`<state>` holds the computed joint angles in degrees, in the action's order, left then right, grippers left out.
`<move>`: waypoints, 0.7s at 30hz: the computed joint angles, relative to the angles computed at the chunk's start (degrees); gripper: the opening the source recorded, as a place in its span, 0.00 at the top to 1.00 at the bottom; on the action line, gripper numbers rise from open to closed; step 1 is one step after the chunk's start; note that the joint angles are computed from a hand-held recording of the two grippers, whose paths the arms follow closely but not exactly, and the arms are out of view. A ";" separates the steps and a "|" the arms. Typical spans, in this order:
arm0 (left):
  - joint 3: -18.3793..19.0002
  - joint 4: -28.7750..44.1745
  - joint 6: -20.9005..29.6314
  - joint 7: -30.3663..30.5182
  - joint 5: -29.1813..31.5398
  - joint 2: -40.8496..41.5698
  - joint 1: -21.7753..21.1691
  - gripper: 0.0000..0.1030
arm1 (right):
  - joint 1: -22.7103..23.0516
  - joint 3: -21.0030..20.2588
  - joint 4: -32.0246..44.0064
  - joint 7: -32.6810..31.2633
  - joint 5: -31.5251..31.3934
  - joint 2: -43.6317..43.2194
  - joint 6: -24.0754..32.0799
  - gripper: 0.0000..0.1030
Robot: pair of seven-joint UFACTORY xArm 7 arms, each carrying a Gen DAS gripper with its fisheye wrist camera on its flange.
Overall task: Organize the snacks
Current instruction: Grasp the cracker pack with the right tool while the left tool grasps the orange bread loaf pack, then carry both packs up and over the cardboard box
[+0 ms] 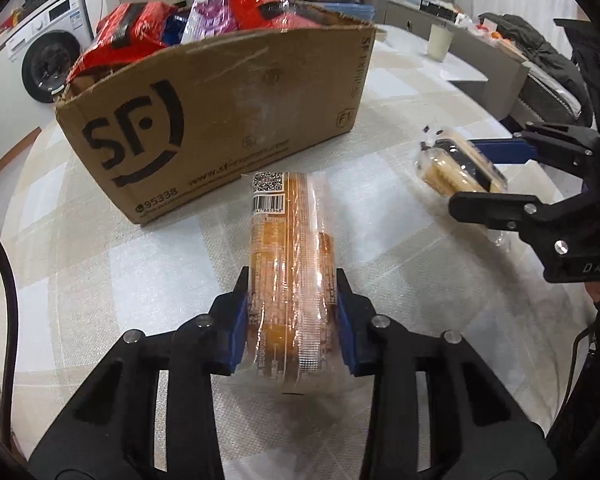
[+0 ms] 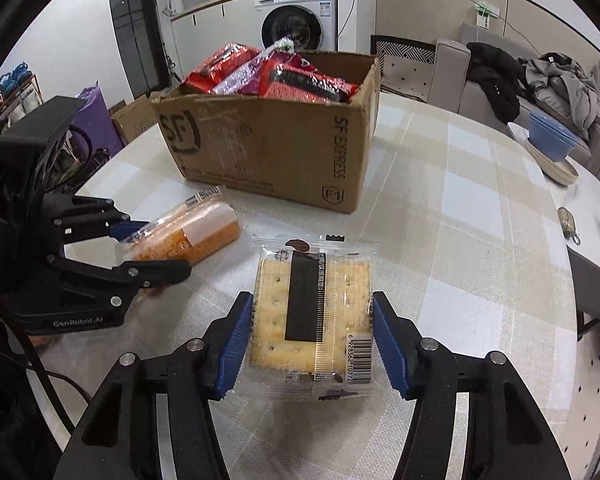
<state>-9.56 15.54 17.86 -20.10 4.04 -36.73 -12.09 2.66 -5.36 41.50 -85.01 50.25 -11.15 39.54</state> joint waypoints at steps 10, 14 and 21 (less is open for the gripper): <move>0.62 -1.52 -1.73 -0.50 -0.17 -6.57 0.85 0.68 | 0.31 -1.41 0.59 -3.52 7.27 -2.17 2.60 0.43; 1.31 -3.05 0.70 -0.39 0.06 -14.79 1.91 0.68 | 0.23 -1.79 1.31 -4.02 11.27 -2.58 3.40 0.42; 3.16 -1.88 2.76 0.78 0.11 -21.92 5.88 0.68 | 0.93 -1.53 2.62 -6.15 21.23 -3.20 2.66 0.42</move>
